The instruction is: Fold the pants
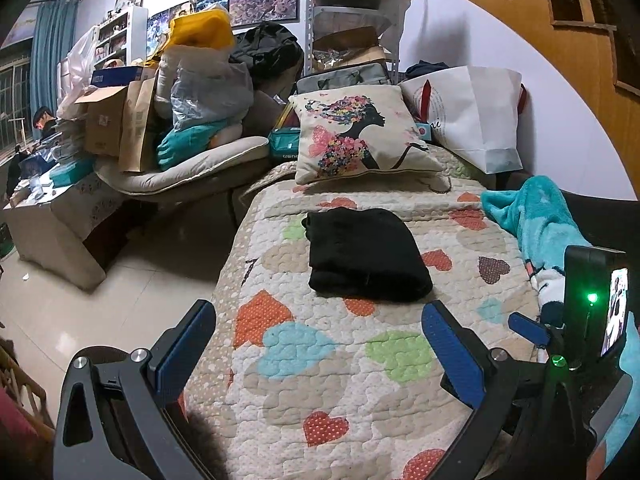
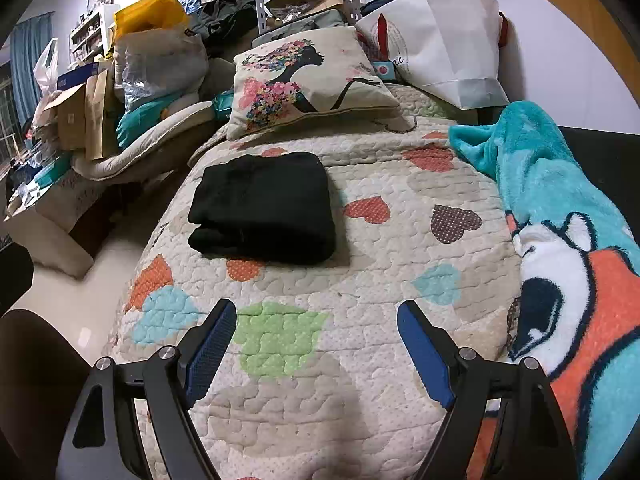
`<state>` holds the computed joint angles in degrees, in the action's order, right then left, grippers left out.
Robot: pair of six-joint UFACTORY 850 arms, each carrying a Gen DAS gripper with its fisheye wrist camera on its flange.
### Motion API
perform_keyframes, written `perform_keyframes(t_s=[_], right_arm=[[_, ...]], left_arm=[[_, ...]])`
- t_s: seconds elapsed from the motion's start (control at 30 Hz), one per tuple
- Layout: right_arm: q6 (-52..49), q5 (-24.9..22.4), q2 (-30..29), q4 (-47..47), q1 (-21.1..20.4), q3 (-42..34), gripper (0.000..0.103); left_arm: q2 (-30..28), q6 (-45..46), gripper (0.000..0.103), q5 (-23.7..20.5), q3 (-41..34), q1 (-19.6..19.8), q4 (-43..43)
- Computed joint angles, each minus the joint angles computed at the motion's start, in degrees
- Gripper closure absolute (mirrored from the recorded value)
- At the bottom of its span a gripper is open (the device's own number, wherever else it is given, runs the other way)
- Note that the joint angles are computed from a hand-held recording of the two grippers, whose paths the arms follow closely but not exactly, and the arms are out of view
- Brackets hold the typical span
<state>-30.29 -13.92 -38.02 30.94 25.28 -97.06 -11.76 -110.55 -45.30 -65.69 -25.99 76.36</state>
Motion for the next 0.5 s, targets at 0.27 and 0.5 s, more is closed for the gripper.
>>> perform_keyframes(t_s=[0.27,0.5], right_arm=[[0.11,-0.15,-0.11,-0.18,0.03,-0.18,0.016],[-0.06,0.02,0.01,-0.14,0.09,0.08,0.016]], left_arm=[[0.1,-0.02,0.0,0.43,0.51,0.44,-0.98],[0.1,0.4,0.0,1.48,0.62,1.0,-2.35]])
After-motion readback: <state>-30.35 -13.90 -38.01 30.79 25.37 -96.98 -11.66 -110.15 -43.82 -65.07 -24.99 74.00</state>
